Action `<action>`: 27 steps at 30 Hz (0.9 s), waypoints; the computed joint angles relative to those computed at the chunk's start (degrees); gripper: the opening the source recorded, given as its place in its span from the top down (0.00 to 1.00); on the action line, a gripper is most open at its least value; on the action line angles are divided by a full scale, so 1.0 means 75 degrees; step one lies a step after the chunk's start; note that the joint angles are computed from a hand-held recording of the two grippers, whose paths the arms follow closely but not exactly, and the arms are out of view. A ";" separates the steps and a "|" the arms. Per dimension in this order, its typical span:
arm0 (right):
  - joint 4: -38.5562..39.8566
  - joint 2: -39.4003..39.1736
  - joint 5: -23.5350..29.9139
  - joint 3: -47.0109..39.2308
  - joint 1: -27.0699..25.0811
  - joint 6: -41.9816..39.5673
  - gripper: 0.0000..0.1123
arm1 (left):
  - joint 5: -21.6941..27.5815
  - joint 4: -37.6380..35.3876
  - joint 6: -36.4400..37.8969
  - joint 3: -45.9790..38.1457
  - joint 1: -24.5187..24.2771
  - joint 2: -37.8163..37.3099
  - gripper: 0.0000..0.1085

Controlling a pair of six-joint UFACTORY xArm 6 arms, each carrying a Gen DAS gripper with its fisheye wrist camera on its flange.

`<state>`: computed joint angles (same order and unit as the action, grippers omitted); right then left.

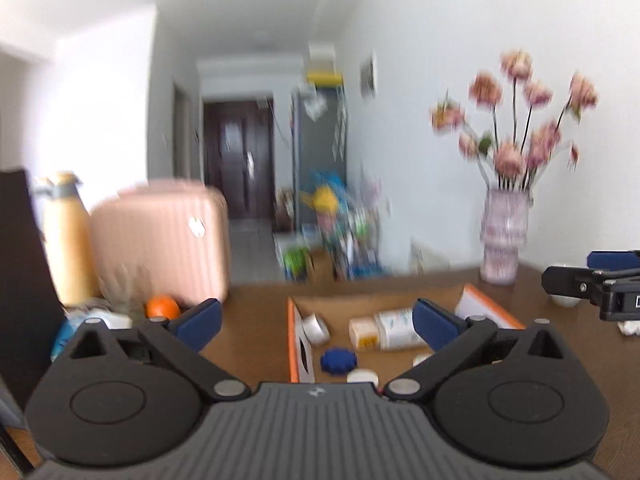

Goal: Organize rigid objects

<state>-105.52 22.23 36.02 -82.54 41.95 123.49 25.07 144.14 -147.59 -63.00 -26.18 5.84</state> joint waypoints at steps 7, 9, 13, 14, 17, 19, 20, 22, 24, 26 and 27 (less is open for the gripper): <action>-0.1015 -0.0678 0.2462 0.1585 0.1286 0.1232 0.15 | 0.1219 -0.0108 -0.0134 0.1958 -0.0613 -0.1306 0.05; -0.0869 -0.0774 0.2649 0.1787 0.1473 0.1358 0.13 | 0.1354 -0.0075 -0.0311 0.2347 -0.0731 -0.1593 0.05; -0.0567 -0.0950 0.2973 0.2239 0.1845 0.1514 0.13 | 0.1871 -0.0257 -0.0250 0.3330 -0.1050 -0.2234 0.05; -0.0492 -0.1005 0.3007 0.2361 0.1916 0.1523 0.13 | 0.2020 -0.0387 -0.0182 0.3600 -0.1144 -0.2414 0.05; -0.0188 -0.1227 0.2962 0.2767 0.2151 0.1547 0.13 | 0.1976 -0.0298 -0.0475 0.4353 -0.1310 -0.3032 0.05; 0.0140 -0.1330 0.2903 0.2959 0.2371 0.1341 0.13 | 0.1703 -0.0301 -0.0549 0.4849 -0.1397 -0.3515 0.05; 0.0213 -0.1361 0.3067 0.3085 0.2565 0.1332 0.13 | 0.1811 -0.0696 -0.0411 0.5168 -0.1571 -0.3775 0.05; 0.0490 -0.1361 0.3560 0.3287 0.3104 0.1380 0.13 | 0.2280 -0.1323 -0.0166 0.5943 -0.2021 -0.4373 0.05; 0.0715 -0.1356 0.4034 0.3527 0.3670 0.1729 0.13 | 0.2859 -0.2053 0.0369 0.6578 -0.2640 -0.4871 0.05; 0.1045 -0.1269 0.4412 0.3706 0.4226 0.2102 0.13 | 0.3810 -0.2826 0.0971 0.7114 -0.3513 -0.5176 0.05; 0.1303 -0.1171 0.4580 0.3733 0.4523 0.2270 0.13 | 0.4360 -0.3205 0.1126 0.7323 -0.3998 -0.5200 0.05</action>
<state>-95.75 13.44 70.38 -54.54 75.87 140.52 57.77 120.11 -139.15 -8.08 -56.17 -33.16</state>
